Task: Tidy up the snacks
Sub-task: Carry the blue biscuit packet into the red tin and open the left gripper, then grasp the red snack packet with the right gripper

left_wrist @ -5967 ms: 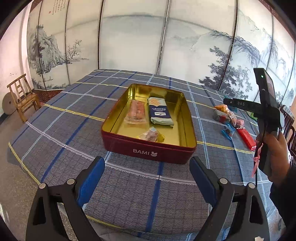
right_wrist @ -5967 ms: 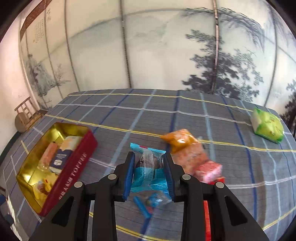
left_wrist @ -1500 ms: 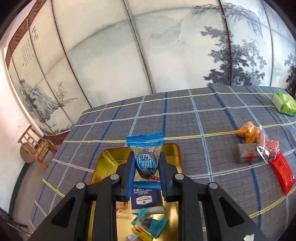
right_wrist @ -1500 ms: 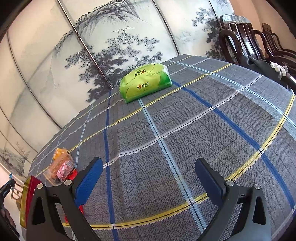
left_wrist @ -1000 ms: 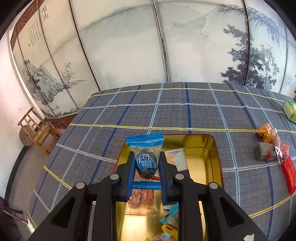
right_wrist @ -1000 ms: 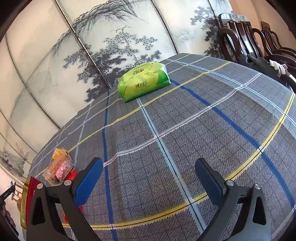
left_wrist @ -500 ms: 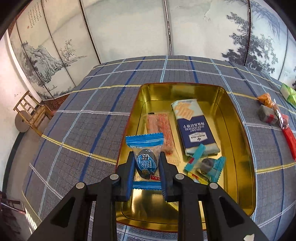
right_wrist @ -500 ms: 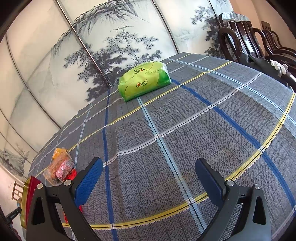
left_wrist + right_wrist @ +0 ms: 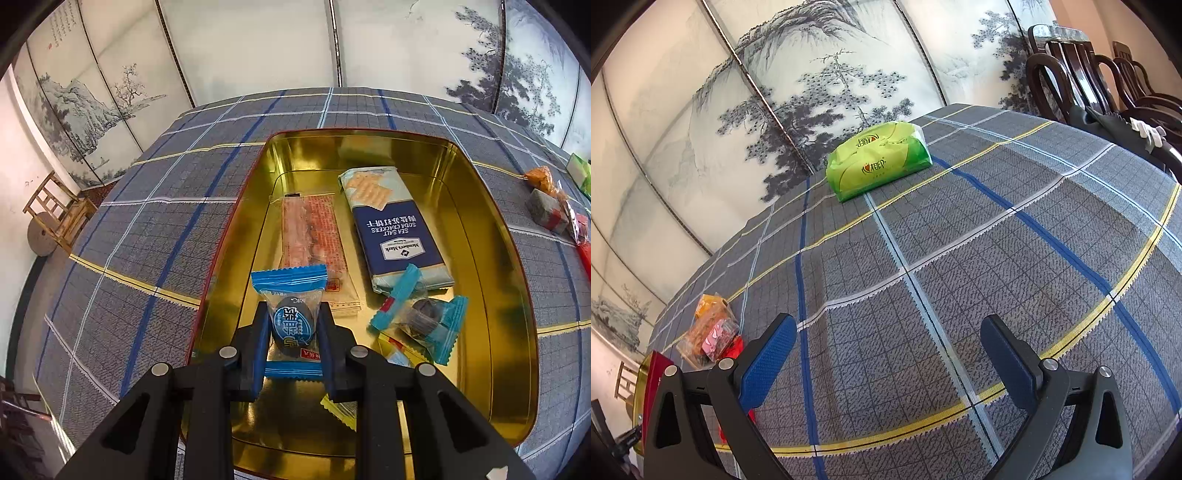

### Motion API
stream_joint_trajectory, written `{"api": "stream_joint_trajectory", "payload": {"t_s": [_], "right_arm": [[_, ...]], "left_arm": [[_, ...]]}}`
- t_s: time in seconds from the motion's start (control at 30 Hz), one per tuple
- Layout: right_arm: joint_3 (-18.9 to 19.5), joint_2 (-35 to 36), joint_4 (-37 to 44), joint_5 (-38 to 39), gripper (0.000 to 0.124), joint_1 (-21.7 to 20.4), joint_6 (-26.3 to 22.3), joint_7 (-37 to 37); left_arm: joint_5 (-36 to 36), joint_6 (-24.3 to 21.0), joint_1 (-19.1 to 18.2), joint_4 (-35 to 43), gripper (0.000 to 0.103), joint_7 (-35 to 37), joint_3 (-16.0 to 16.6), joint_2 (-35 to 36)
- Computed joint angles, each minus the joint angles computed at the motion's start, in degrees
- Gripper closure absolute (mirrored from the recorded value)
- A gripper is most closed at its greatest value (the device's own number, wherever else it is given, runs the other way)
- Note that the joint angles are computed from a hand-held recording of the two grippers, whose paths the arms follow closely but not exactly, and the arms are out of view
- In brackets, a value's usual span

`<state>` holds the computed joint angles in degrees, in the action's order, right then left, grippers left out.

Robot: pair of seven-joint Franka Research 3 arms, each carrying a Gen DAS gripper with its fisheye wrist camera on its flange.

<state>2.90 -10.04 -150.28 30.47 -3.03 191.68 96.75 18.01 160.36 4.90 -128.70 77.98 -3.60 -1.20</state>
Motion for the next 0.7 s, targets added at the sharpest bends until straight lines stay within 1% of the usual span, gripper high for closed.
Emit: {"api": "stream_joint_trajectory", "payload": {"t_s": [0.07, 0.2, 0.33, 0.4, 0.47, 0.5, 0.53, 0.57, 0.6, 0.63, 0.67, 0.7], "right_arm": [[0.33, 0.0, 0.03, 0.09, 0.024, -0.33, -0.03, -0.02], [0.76, 0.05, 0.05, 0.24, 0.024, -0.73, 0.0, -0.07], [0.39, -0.04, 0.06, 0.02, 0.024, -0.44, -0.15, 0.03], [0.5, -0.07, -0.04, 0.01, 0.024, -0.54, -0.05, 0.04], [0.34, -0.04, 0.06, -0.07, 0.024, -0.41, -0.1, 0.09], [-0.23, -0.01, 0.03, -0.29, 0.024, 0.11, -0.12, 0.18], [0.19, 0.04, 0.04, -0.18, 0.024, -0.24, -0.15, 0.13], [0.05, 0.17, 0.04, -0.27, 0.024, -0.06, -0.09, 0.17], [-0.1, 0.19, -0.01, -0.36, 0.024, 0.12, -0.09, 0.17], [0.36, 0.33, -0.12, -0.2, 0.024, -0.19, 0.16, 0.1], [1.27, 0.38, -0.06, 0.2, 0.024, -0.99, 0.25, -0.16], [3.01, 0.46, -0.02, 0.92, 0.024, -2.44, 0.5, -0.74]], "left_arm": [[-1.57, -0.35, -0.01, 0.3, 0.081, 1.14, 0.06, 0.3], [-0.73, -0.39, 0.05, 0.22, 0.081, 0.66, 0.0, 0.32], [0.07, -0.02, 0.09, -0.04, 0.081, 0.03, -0.02, 0.25], [0.9, 0.1, 0.1, -0.07, 0.08, -0.43, -0.04, 0.28], [0.99, 0.51, 0.13, -0.33, 0.076, -0.59, -0.01, 0.15], [1.06, 0.82, 0.12, -0.5, 0.076, -0.72, -0.02, 0.1], [1.27, 1.13, 0.14, -0.68, 0.076, -0.97, -0.02, 0.03], [0.79, 1.63, 0.08, -0.96, 0.072, -0.6, -0.04, -0.04], [-0.1, 2.06, -0.01, -1.2, 0.066, 0.22, -0.04, -0.13], [0.67, 2.23, 0.02, -1.31, 0.048, -0.52, -0.08, -0.17], [2.95, 2.34, 1.03, -1.37, 0.034, -2.84, -0.97, -0.35], [1.22, 3.64, 0.03, -2.09, 0.031, -1.48, -0.04, -0.96]]}}
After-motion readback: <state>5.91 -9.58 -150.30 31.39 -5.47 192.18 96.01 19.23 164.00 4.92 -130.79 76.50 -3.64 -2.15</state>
